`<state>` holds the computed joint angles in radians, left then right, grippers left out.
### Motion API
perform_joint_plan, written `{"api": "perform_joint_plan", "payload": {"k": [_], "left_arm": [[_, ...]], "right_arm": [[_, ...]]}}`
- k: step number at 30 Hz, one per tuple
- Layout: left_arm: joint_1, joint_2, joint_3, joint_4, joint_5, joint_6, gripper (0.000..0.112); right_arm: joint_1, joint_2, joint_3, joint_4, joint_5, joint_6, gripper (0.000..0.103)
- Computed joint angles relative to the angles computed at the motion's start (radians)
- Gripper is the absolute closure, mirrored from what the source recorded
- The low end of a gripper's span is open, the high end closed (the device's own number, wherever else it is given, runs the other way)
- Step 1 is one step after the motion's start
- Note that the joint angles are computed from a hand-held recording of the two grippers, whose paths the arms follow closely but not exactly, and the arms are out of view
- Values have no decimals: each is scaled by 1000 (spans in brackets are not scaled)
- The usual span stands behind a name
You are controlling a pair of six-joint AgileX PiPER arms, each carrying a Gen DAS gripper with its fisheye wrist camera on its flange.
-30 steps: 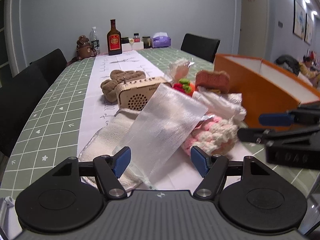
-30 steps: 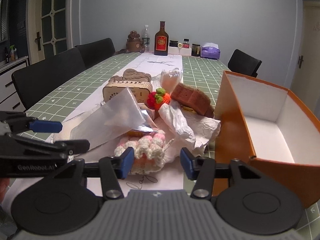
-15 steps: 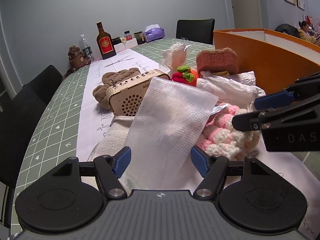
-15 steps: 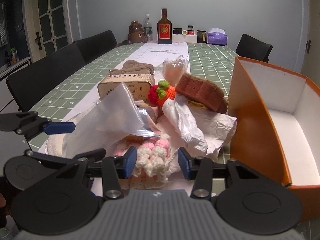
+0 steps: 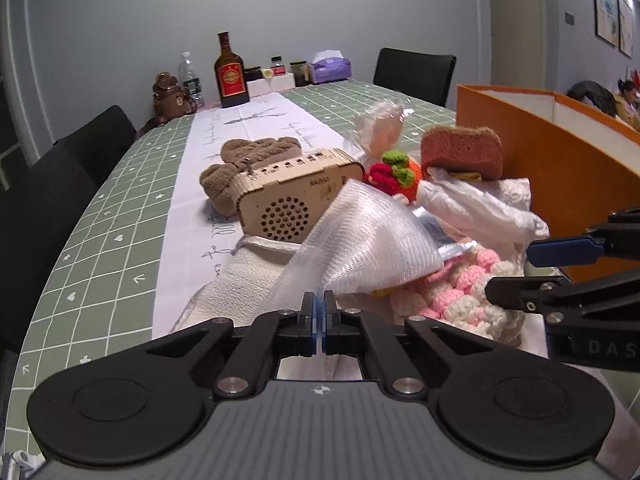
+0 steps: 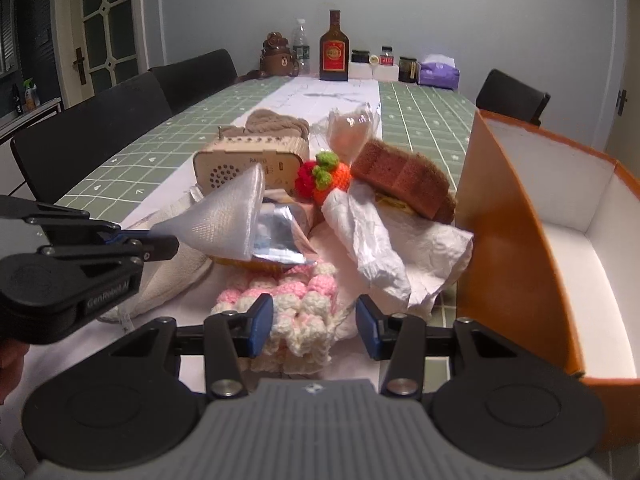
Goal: Organize soft objects
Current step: 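Grasp the white mesh bag with the left tool while the right tool grasps the crocheted flower, then carry the mesh bag and crocheted flower into the orange box and release both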
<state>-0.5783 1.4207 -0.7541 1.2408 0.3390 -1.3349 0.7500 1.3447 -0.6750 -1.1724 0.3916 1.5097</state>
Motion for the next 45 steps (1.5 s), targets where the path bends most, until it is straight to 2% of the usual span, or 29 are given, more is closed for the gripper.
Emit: {"api": "perform_joint_plan", "payload": {"k": [5, 8, 9, 10, 12, 15, 17, 19, 21, 23, 25, 28, 32, 36, 39, 43, 45], "left_arm": [[35, -66, -3, -147, -14, 58, 111], [44, -118, 0, -243, -18, 118, 111], [46, -132, 1, -281, -17, 151, 111], [43, -143, 0, -318, -12, 178, 111], [44, -155, 4, -380, -8, 228, 111], [55, -157, 19, -462, -22, 282, 111], [53, -152, 35, -465, -20, 262, 111], [60, -149, 50, -485, -33, 263, 111], [66, -151, 65, -502, -50, 268, 111], [62, -156, 77, -496, -53, 253, 111], [58, -162, 86, -484, -52, 235, 111], [45, -188, 102, -436, -44, 176, 111], [24, -230, 117, -401, -17, 138, 111], [-18, -259, 107, -401, 64, 154, 111], [-42, -262, 72, -464, 141, 270, 111], [-24, -265, 18, -680, 196, 568, 111], [-28, -257, -9, -740, 232, 661, 111]], "right_arm": [[54, -41, 1, -118, 68, 57, 57], [33, -43, -1, -95, 20, 26, 56], [24, -37, -2, -80, -2, 15, 48], [21, -27, -3, -76, -15, 22, 36], [28, 5, 2, -143, -21, 121, 27], [42, 49, 4, -219, -28, 217, 27], [63, 72, 10, -287, -19, 284, 27], [109, 107, 14, -353, 45, 345, 27], [137, 145, 8, -358, 93, 347, 30], [145, 163, 31, -432, 106, 433, 34], [154, 153, 55, -483, 115, 494, 52], [190, 141, 50, -430, 155, 411, 67], [215, 100, 47, -364, 169, 324, 76], [218, 24, 45, -220, 136, 160, 79], [220, -34, 43, -108, 128, 11, 79], [239, -105, 39, -9, 151, -142, 79], [244, -140, 37, 30, 163, -205, 79]]}}
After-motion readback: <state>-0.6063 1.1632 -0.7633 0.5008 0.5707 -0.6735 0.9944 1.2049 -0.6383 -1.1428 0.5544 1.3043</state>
